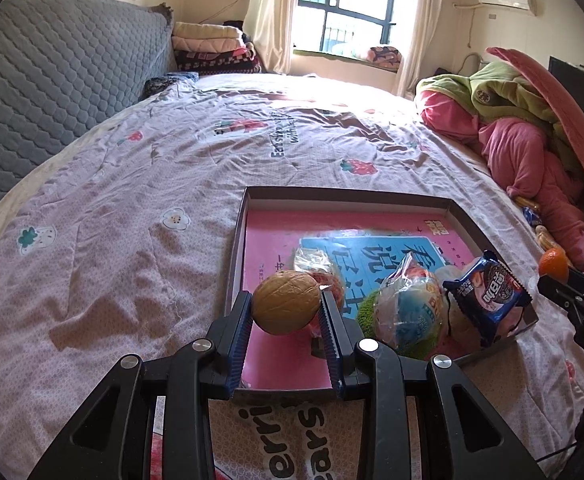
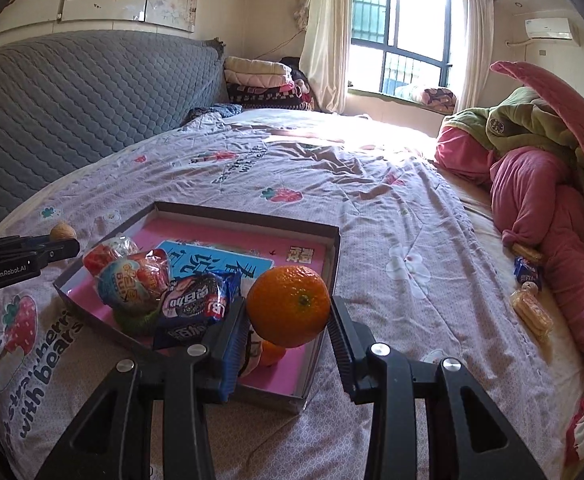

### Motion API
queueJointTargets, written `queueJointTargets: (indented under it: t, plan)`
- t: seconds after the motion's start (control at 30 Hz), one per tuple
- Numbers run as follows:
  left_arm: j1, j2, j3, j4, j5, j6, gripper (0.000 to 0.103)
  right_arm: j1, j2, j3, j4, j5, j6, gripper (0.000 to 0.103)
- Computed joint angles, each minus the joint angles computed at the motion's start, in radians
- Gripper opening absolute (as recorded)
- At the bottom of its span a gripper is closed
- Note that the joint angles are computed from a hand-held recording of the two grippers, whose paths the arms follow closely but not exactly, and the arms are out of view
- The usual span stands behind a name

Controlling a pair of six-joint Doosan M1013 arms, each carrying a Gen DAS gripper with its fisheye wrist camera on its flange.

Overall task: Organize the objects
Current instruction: 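Carry the walnut with left tool while right tool carries the orange into the tray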

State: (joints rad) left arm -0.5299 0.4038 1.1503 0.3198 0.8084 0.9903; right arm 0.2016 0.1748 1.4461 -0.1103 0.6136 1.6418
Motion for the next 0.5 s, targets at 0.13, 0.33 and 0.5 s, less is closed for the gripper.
queueJointTargets:
  t: [0.13, 0.33, 0.5]
  plan:
    - [0.004, 0.007, 0.000, -0.023, 0.007, 0.007, 0.034, -0.002, 0.011, -0.002, 0.015, 0.033, -0.005, 0.040]
    - [0.001, 0.011, -0.001, -0.026, 0.011, 0.017, 0.034, -0.010, 0.019, -0.004, 0.049, 0.061, -0.015, 0.040]
    - [-0.001, 0.014, -0.001, -0.035, 0.014, 0.032, 0.034, -0.012, 0.023, -0.006, 0.070, 0.071, -0.028, 0.040]
